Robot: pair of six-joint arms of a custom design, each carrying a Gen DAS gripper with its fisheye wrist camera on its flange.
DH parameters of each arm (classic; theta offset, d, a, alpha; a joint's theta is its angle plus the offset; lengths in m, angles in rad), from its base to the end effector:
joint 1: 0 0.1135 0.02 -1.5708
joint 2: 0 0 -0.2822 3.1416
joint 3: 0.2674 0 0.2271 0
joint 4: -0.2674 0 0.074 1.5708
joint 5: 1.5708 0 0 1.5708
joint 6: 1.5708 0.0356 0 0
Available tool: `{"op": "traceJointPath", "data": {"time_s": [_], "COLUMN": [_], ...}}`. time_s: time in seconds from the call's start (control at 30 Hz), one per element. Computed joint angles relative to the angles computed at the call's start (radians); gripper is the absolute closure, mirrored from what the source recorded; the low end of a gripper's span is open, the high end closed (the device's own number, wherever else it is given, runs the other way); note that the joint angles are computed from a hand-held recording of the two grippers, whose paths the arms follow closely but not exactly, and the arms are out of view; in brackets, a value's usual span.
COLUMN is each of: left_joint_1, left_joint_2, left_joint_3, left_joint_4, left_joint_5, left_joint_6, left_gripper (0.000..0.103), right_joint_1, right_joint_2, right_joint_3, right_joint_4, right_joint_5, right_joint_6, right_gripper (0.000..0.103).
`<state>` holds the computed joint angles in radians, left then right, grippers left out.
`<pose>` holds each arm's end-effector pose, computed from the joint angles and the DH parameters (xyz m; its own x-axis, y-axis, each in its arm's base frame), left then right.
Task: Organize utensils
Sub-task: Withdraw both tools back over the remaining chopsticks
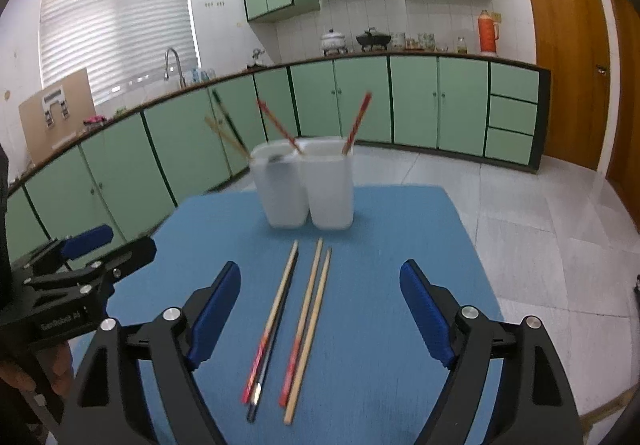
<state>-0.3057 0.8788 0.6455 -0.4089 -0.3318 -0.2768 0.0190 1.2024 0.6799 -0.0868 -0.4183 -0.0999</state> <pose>0.1495 -0.0350 0.2740 -0.5592 -0.0944 -0.8236 -0.1217 0.9921 -0.0312 0.2252 0.0187 0.2585 -0.5344 -0.1013 -0.8391 -0.4057 0.9017 0.1495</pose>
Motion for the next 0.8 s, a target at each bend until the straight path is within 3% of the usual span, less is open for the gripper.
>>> {"op": "traceJointPath", "data": {"time_s": [0.4,0.8], "left_joint_1": [-0.076,-0.184], "left_joint_2": [-0.046,-0.065], "left_joint_3": [-0.120,-0.239], "left_joint_4": [-0.032,-0.049], "left_joint_5": [-0.041,-0.079], "left_joint_6": [-0.078,-0.187], "left_gripper": [0.019,0.019], "right_joint_1": [0.005,0.091], "right_joint_2": [-0.046,-0.020], "right_joint_3": [-0.179,-0.348], "right_joint_4": [0.051,0.168], "right_joint_5": [0.025,0.100], "right_joint_6": [-0.035,-0.031], "right_gripper": [0.025,0.045]}}
